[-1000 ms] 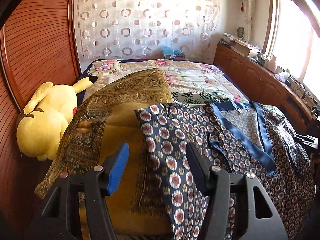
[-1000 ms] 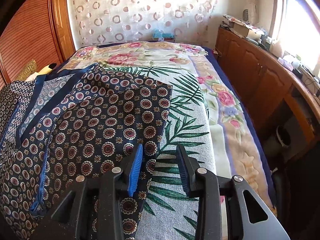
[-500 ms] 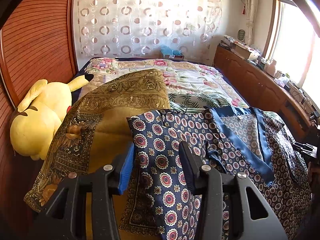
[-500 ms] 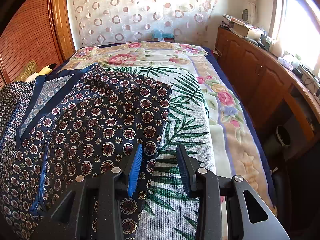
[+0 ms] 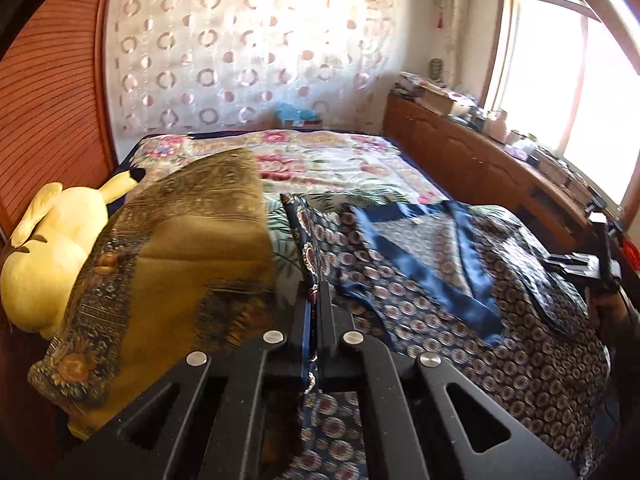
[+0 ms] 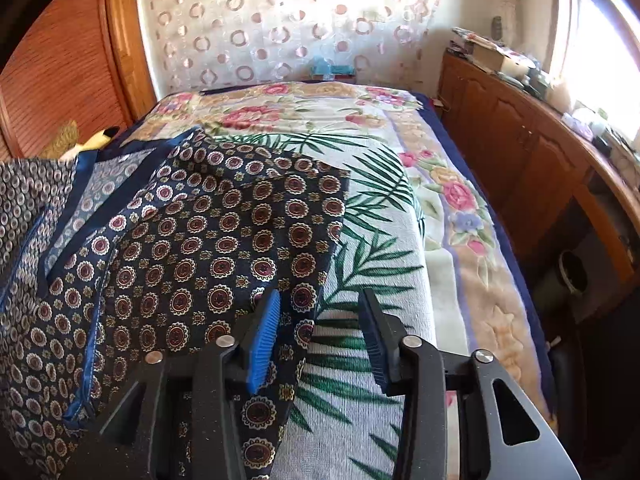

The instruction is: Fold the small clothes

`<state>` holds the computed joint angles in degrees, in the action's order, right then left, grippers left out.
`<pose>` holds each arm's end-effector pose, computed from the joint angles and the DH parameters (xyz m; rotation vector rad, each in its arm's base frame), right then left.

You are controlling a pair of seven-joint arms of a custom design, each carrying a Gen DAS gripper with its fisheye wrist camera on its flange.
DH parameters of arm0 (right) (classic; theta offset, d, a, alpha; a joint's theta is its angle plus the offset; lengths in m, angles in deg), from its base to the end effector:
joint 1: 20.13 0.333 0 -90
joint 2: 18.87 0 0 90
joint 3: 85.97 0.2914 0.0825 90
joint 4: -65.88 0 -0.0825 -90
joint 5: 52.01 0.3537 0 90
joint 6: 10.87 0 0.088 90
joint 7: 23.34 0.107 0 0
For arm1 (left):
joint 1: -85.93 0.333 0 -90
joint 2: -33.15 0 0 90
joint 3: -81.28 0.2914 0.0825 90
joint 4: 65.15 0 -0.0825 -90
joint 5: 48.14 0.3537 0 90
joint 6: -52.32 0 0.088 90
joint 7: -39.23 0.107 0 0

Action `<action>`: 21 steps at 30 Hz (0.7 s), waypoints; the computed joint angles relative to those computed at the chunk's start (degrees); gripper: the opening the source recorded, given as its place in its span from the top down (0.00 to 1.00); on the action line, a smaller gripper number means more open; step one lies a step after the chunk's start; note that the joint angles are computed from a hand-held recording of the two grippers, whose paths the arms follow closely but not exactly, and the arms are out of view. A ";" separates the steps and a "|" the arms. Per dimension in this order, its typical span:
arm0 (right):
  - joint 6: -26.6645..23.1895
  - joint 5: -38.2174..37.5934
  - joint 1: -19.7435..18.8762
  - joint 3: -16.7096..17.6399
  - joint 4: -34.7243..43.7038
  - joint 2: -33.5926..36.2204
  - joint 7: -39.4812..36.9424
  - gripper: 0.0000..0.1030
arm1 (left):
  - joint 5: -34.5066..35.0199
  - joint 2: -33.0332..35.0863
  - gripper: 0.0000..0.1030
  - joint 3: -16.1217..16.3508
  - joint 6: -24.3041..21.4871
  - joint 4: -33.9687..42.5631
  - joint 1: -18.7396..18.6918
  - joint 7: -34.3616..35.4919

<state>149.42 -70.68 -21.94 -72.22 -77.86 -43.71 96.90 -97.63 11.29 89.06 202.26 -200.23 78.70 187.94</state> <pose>0.4259 0.1131 0.5020 -1.7621 1.8268 -0.7561 0.4577 0.0270 0.5275 -1.4297 2.1103 -1.1230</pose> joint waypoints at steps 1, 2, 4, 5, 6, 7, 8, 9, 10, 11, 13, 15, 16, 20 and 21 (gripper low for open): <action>-0.59 0.89 0.80 -0.87 0.97 0.85 -1.24 0.58 | 0.01 -0.86 0.98 -0.15 -0.26 -0.72 -0.12 0.21; -1.18 1.42 1.23 -1.40 1.88 1.62 -2.07 0.58 | -0.04 -1.46 0.97 -0.03 -0.54 -1.25 -0.29 0.47; -2.38 2.75 2.46 -2.80 4.12 3.59 -4.38 0.58 | -0.17 -2.77 0.97 -0.05 -0.66 -2.50 -0.81 0.65; -3.06 3.74 3.29 -3.66 5.29 4.55 -5.78 0.58 | -0.14 -3.20 0.97 0.10 -1.05 -2.85 -1.05 0.51; -3.93 4.73 4.03 -4.36 6.71 5.67 -7.00 0.58 | -0.11 -3.56 0.98 0.25 -1.51 -3.12 -1.27 0.32; -4.24 5.64 4.66 -5.03 7.65 6.49 -7.96 0.58 | -0.05 -4.33 0.98 0.32 -1.99 -3.82 -1.54 0.41; -4.51 6.18 5.05 -5.47 8.73 7.47 -8.73 0.58 | 0.16 -4.86 0.98 0.29 -2.05 -4.26 -1.76 0.50; -4.69 5.75 4.93 -5.45 9.53 8.20 -8.67 0.58 | 0.37 -5.60 0.98 0.19 -1.89 -5.01 -2.09 0.79; -4.56 5.70 5.04 -5.70 10.20 8.93 -8.81 0.63 | 0.59 -6.44 0.98 0.17 -1.82 -5.84 -2.45 1.00; -4.16 6.19 5.47 -6.17 10.39 9.25 -9.33 0.68 | 0.78 -7.28 0.98 0.35 -2.06 -6.61 -2.88 1.21; -3.67 6.75 6.00 -6.57 10.22 9.29 -9.71 0.97 | 1.15 -8.93 0.98 0.69 -2.18 -8.01 -3.55 1.04; -1.40 6.06 6.00 -6.22 8.61 8.11 -9.52 0.97 | 1.54 -10.31 0.98 1.43 -2.63 -8.96 -4.11 0.85; 0.50 5.57 5.86 -5.85 7.10 6.96 -9.26 0.97 | 1.77 -11.41 0.98 1.89 -2.86 -9.79 -4.20 0.87; 8.36 7.47 6.43 -4.75 -0.86 -0.47 -10.59 0.98 | 3.56 -16.41 0.98 3.82 -3.70 -13.44 -3.74 0.38; 9.79 8.21 6.50 -4.21 -2.92 -2.64 -11.07 0.98 | 3.99 -17.25 0.98 4.33 -3.64 -14.07 -3.80 0.27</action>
<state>159.21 -62.47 -15.44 -76.43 -80.78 -46.35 85.83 -93.64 -5.96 93.39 198.63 -214.30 74.90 188.21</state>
